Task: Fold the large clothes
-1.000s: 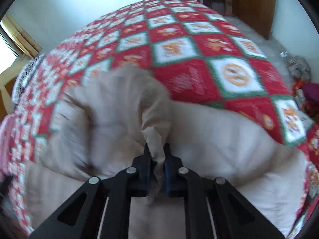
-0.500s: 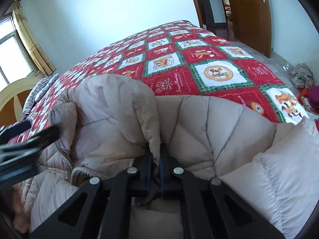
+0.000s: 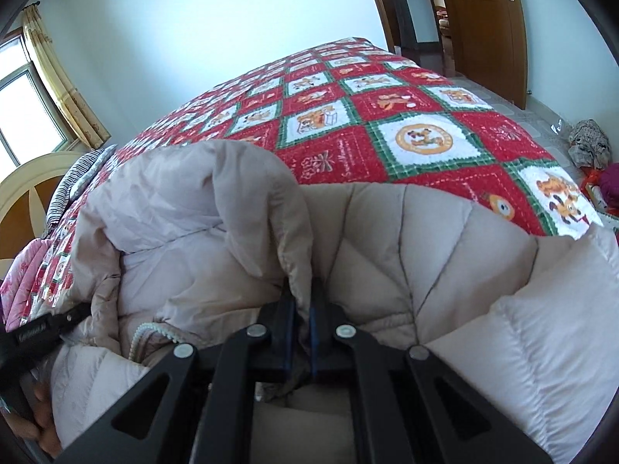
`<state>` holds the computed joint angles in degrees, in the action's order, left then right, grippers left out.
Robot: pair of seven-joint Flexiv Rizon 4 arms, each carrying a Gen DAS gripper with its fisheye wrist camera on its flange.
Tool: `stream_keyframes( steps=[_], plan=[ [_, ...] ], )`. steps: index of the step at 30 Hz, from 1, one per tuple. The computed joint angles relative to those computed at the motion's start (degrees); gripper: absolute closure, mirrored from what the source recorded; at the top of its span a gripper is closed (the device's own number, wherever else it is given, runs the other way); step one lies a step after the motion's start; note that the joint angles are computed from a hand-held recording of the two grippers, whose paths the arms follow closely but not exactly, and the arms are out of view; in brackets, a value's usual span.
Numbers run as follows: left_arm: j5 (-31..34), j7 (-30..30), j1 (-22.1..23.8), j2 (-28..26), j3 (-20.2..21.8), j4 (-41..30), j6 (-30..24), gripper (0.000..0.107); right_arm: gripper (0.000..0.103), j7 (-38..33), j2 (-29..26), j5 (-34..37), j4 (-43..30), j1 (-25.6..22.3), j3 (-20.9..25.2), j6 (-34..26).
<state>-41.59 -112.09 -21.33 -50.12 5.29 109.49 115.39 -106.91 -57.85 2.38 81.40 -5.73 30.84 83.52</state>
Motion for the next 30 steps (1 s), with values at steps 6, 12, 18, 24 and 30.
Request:
stream_keyframes(
  steps=[6,12,18,24,30],
  plan=[
    [5.5,-6.4,5.2,-1.5,-5.3,1.1,8.5,0.093,0.093,1.0,2.5,1.6,1.9,-0.4,-0.5,-0.8],
    [0.3,-2.9,2.7,-2.0,-3.9,0.3,8.9,0.093,0.084,5.7,5.4,0.9,1.1,3.0,-2.4,8.2],
    [0.6,-2.3,3.5,-2.3,-4.9,0.5,10.3,0.093,0.084,17.1,-1.8,0.8,-20.0,11.0,-8.1,-15.9],
    [4.7,-4.9,6.7,-2.3,-7.2,1.3,12.3,0.093,0.086,5.2,1.7,1.1,-12.8,7.7,-5.6,-28.4],
    [18.2,-12.9,15.4,-2.3,-12.9,3.7,16.3,0.092,0.095,-9.1,3.0,3.4,1.4,5.3,-4.5,-3.4]
  ],
)
